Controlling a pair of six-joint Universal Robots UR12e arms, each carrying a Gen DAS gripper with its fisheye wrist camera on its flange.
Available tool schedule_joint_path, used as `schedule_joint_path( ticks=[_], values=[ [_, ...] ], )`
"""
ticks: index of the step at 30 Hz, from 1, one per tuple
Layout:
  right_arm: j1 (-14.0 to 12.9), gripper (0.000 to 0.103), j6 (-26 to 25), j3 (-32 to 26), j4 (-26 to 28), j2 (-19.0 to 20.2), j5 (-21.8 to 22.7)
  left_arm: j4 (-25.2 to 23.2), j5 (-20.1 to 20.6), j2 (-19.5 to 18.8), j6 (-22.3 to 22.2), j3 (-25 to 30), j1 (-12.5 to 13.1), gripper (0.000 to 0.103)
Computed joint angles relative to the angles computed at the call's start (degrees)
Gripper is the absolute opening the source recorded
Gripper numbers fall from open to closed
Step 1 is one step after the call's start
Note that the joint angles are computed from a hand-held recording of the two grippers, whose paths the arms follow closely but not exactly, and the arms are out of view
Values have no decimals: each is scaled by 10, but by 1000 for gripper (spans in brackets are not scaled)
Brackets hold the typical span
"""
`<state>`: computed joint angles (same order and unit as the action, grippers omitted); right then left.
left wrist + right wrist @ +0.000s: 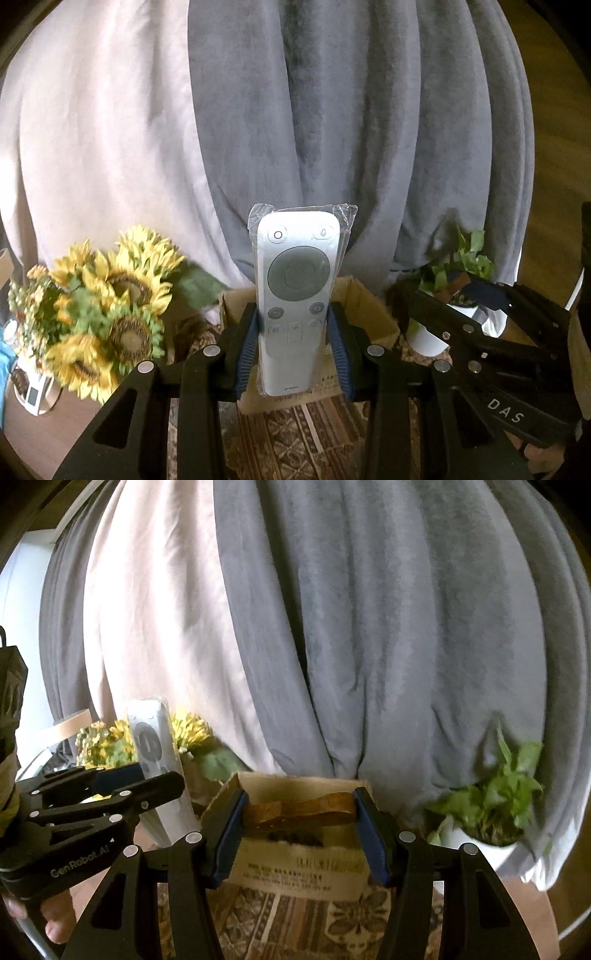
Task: Organize rigid objects
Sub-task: 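Lift the remote with the left tool and carry it over the box, then open the left tool to drop the remote into the box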
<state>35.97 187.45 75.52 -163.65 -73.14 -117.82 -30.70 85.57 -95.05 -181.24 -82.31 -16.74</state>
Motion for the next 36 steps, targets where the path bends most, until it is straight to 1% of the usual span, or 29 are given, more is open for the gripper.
schedule_joint_path(
  ticks=[3, 6, 9, 15, 21, 26, 29, 31, 32, 33, 34, 35, 36],
  values=[
    [-12, 58, -3, -22, 18, 9, 25, -10, -5, -15, 0, 22, 2, 37],
    [-26, 58, 10, -46, 51, 18, 56, -25, -7, -34, 1, 48, 5, 37],
    [-38, 58, 21, -62, 74, 25, 73, -37, -4, -50, 4, 68, 5, 37],
    [-64, 58, 51, -98, 153, 44, 117, -89, 0, -88, 7, 113, 3, 37],
    [-81, 58, 67, -131, 227, 66, 142, -153, 11, -119, 27, 146, 2, 37],
    [-88, 58, 65, -141, 261, 77, 151, -198, 14, -133, 42, 159, 1, 37],
    [-90, 58, 63, -143, 275, 81, 155, -221, 7, -137, 45, 163, 2, 37],
    [-93, 58, 65, -150, 304, 84, 165, -220, 4, -136, 37, 159, 2, 38],
    [-93, 61, 65, -151, 309, 84, 169, -216, 7, -135, 31, 156, 2, 42],
    [-94, 64, 67, -152, 314, 84, 170, -215, 13, -133, 26, 154, 1, 49],
    [-93, 71, 71, -152, 318, 84, 165, -211, 19, -130, 21, 150, 0, 52],
    [-92, 74, 74, -153, 320, 84, 159, -202, 26, -126, 16, 143, -1, 53],
    [-91, 74, 77, -151, 318, 83, 152, -195, 35, -120, 11, 137, -2, 54]
  ],
)
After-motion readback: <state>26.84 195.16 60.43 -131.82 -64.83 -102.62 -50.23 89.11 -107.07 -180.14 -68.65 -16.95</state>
